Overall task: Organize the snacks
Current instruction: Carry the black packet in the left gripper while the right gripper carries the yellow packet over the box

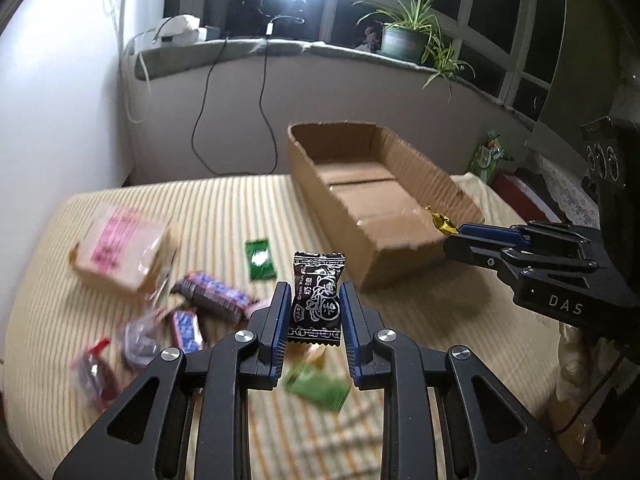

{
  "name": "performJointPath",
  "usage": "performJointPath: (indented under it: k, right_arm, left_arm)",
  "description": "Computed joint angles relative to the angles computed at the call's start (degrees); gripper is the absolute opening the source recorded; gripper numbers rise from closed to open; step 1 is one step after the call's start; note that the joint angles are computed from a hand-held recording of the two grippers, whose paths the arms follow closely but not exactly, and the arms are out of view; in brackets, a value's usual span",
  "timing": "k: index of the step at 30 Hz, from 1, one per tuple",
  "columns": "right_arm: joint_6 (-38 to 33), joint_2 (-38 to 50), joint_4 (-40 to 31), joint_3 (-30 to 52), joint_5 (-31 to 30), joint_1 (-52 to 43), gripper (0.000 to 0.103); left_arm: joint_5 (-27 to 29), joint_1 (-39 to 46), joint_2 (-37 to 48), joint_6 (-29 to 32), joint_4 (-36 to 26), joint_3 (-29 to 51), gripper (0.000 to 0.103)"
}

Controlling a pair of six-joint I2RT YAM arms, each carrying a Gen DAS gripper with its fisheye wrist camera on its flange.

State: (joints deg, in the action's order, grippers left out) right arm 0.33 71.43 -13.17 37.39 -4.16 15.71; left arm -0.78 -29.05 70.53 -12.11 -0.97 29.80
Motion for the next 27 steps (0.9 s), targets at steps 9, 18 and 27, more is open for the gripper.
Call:
performJointPath:
  k: [9, 18, 27]
  right_arm:
    - [-4.32, 7.90, 2.62, 4.93, -1.36, -8.27, 0.026]
    - [-6.81, 15.28, 4.61, 8.86, -2.90, -12.59, 0.026]
    - [-7.92, 17.81, 4.97, 10.49, -4.03, -14.30, 0.027]
  left_arm:
    - [-1.06, -2.82, 11.58, 0.10, 2.65, 9.26, 0.023]
    - [-1.82, -4.95, 20.05, -0.37, 2.77, 16.78, 0.023]
    - [-3.06, -6.69, 24.74, -0.65, 2.31, 20.59, 0.023]
